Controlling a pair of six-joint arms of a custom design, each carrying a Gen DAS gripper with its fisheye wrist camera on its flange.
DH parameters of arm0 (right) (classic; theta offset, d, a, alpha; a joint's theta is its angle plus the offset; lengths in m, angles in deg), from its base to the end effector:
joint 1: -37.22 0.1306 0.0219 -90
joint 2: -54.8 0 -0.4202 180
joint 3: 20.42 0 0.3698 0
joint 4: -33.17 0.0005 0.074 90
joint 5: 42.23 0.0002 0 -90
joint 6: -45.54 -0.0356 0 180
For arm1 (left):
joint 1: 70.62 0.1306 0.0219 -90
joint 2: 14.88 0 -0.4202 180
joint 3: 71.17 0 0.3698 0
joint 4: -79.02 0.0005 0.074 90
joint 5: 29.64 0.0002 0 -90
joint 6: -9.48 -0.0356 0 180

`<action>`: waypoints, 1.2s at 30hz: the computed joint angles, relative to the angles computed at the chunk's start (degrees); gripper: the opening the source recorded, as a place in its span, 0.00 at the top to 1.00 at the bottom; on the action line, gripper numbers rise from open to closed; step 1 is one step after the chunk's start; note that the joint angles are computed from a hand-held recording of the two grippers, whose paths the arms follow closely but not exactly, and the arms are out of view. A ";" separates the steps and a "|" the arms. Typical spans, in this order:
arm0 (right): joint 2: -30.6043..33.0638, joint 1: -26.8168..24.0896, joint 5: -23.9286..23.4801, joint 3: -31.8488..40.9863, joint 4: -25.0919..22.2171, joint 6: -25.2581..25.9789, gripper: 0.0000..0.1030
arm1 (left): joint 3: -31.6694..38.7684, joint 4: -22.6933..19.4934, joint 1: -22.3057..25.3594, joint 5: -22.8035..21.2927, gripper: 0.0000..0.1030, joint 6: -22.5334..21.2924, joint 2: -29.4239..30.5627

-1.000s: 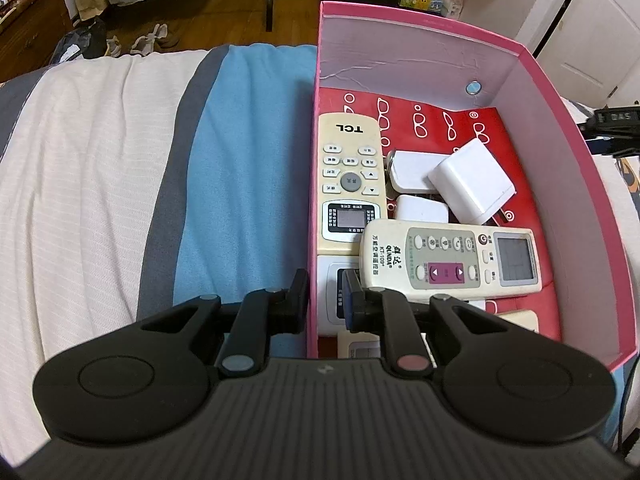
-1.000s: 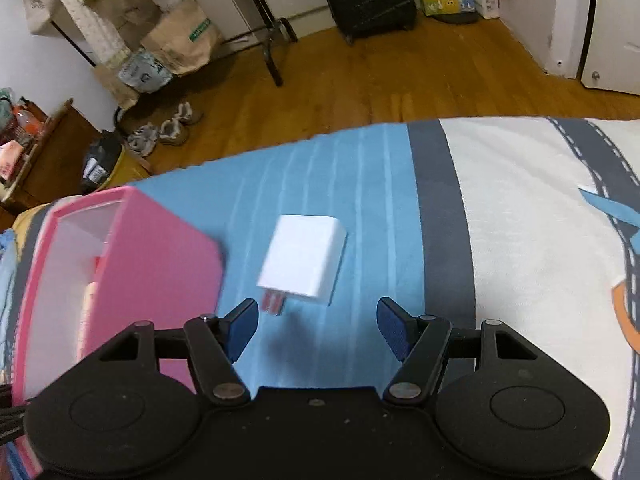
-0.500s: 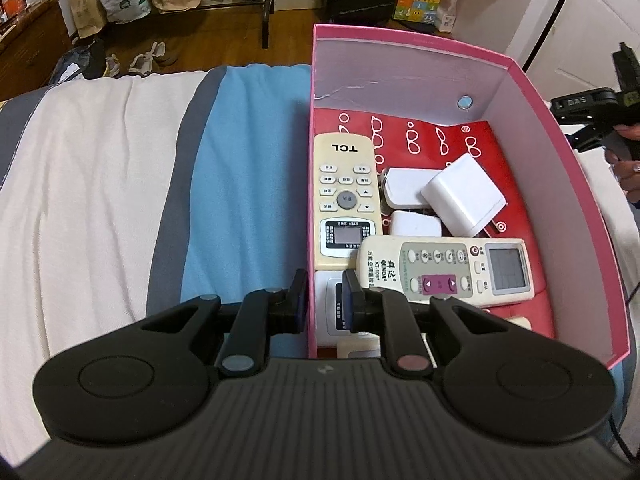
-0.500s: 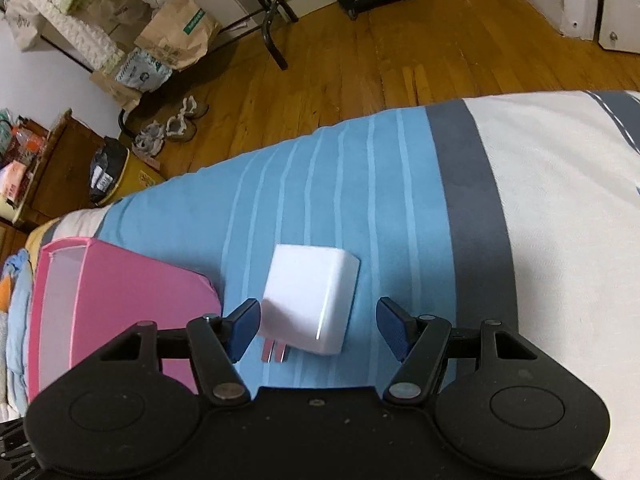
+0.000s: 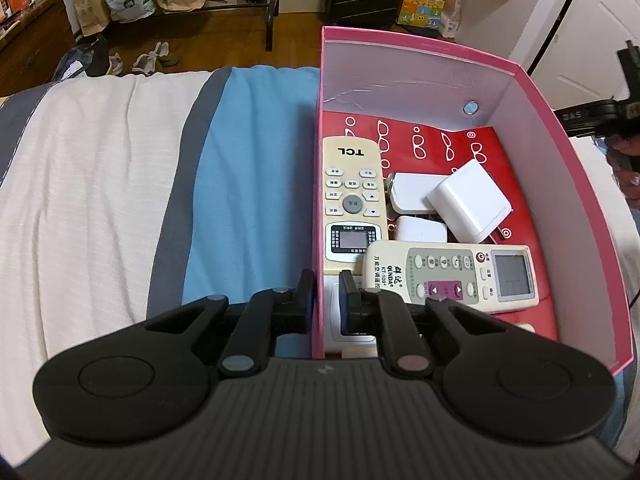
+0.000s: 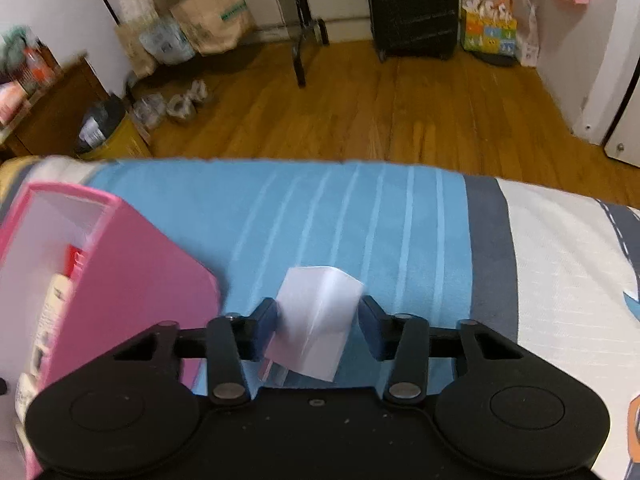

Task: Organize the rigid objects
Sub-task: 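Move the right gripper to the last white charger and grasp it, then carry the white charger into the pink box and release it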

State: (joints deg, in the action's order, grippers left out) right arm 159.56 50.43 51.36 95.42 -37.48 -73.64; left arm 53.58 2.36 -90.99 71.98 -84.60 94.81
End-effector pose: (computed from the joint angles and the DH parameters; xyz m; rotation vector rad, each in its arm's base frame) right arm 0.5333 0.1224 0.5135 0.3859 2.5900 0.1810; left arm 0.5337 -0.2064 0.5265 0.6294 2.5819 -0.3628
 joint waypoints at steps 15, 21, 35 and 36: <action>-5.91 1.73 -2.34 -5.76 3.31 -2.49 0.66 | 0.80 -0.90 0.03 -0.13 0.88 0.96 0.41; -5.96 -0.10 -4.11 -7.97 6.33 -7.92 0.65 | 0.79 -1.14 0.09 -0.08 0.88 1.04 0.47; -2.51 0.66 -7.61 -7.96 6.88 -11.86 0.66 | 1.03 -1.53 -0.19 -0.24 0.88 1.36 1.04; -2.52 1.10 -6.64 -7.56 6.51 -10.94 0.67 | 1.06 -1.57 -0.18 -0.19 0.88 1.46 1.06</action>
